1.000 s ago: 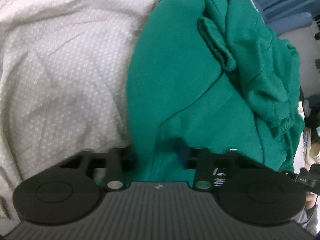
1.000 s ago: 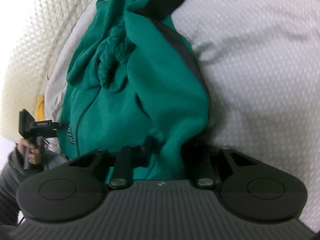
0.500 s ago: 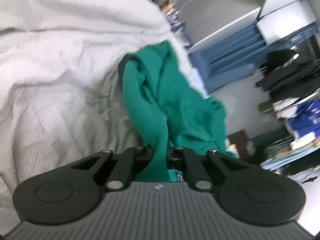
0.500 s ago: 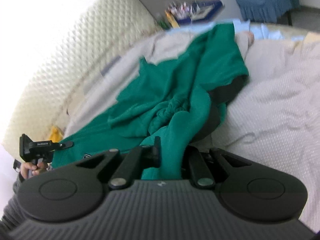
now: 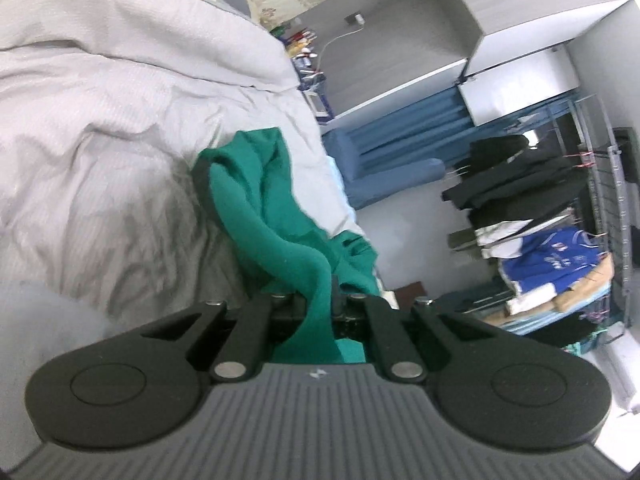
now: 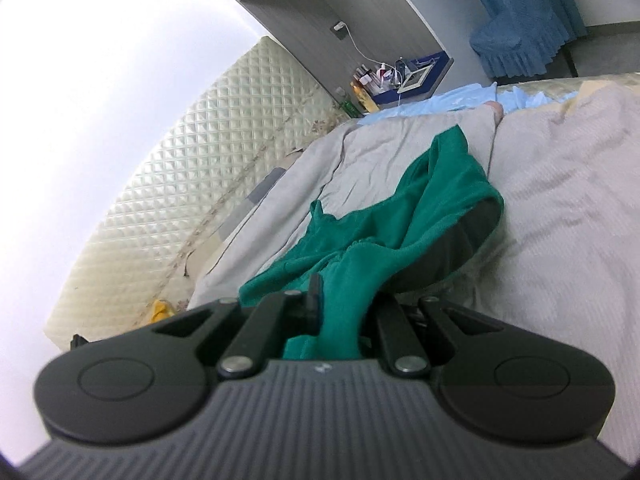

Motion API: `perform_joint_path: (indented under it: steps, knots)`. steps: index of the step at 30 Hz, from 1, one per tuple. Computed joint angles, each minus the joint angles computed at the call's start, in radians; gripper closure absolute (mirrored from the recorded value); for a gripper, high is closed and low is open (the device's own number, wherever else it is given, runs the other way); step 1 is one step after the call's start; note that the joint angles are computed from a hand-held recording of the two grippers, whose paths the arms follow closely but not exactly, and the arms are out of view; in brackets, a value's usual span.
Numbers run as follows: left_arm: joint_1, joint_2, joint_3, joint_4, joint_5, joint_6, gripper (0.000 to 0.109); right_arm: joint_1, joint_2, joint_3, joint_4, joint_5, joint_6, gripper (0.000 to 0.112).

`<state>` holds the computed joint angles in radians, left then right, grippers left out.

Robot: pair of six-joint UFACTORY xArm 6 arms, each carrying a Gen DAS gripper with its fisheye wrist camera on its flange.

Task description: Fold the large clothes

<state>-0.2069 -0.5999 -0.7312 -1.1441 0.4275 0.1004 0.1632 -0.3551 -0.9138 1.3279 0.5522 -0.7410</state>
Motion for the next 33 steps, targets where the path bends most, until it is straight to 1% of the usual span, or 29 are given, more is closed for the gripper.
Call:
perform_joint_path:
  steps: [4,6,7,9,10,12,14,18,20,21,23,25,26,27,29,31,33]
  knots:
    - [-0.035,-0.156,0.119,-0.014,-0.013,-0.033,0.102,-0.008,-0.100,0.089,-0.030,0.007,0.055,0.104]
    - [-0.034,-0.179,0.143,-0.032,-0.008,-0.016,0.102,-0.009,-0.107,0.101,-0.016,-0.008,0.069,0.104]
    - [-0.032,-0.176,0.143,-0.063,-0.008,0.015,0.102,-0.008,-0.094,0.095,-0.004,-0.017,0.080,0.104]
    - [-0.022,-0.132,0.116,-0.172,-0.009,0.110,0.102,-0.010,-0.056,0.074,0.020,-0.034,0.103,0.104]
    - [-0.017,-0.093,0.091,-0.227,-0.011,0.163,0.102,-0.007,-0.031,0.056,0.026,-0.047,0.119,0.103]
    - [-0.008,-0.011,0.025,-0.291,-0.016,0.216,0.102,0.008,0.023,0.012,0.042,-0.086,0.138,0.103]
    - [0.003,0.099,-0.071,-0.360,-0.013,0.276,0.102,0.023,0.096,-0.057,0.047,-0.135,0.184,0.103]
    - [0.018,0.327,-0.291,-0.428,-0.035,0.334,0.102,0.030,0.255,-0.223,0.116,-0.202,0.194,0.103]
    - [0.013,0.454,-0.422,-0.430,-0.082,0.330,0.102,0.039,0.342,-0.311,0.106,-0.256,0.231,0.104]
    - [0.014,0.517,-0.486,-0.437,-0.096,0.331,0.102,0.035,0.398,-0.369,0.105,-0.264,0.263,0.104]
    - [0.013,0.634,-0.610,-0.468,-0.114,0.349,0.102,0.034,0.490,-0.460,0.058,-0.289,0.340,0.104]
    - [0.003,0.752,-0.735,-0.423,-0.154,0.331,0.102,0.035,0.587,-0.554,-0.089,-0.312,0.476,0.104]
    - [-0.002,0.802,-0.786,-0.409,-0.173,0.329,0.102,0.031,0.630,-0.597,-0.135,-0.314,0.524,0.104]
    - [-0.002,0.858,-0.843,-0.431,-0.179,0.347,0.102,0.021,0.679,-0.647,-0.165,-0.304,0.579,0.104]
    - [0.002,0.965,-0.949,-0.453,-0.183,0.368,0.102,0.007,0.768,-0.739,-0.274,-0.286,0.692,0.104]
    - [0.006,1.071,-1.049,-0.412,-0.191,0.347,0.102,-0.007,0.854,-0.832,-0.355,-0.259,0.773,0.104]
    - [0.014,1.175,-1.149,-0.372,-0.190,0.323,0.102,-0.019,0.935,-0.919,-0.403,-0.228,0.818,0.104]
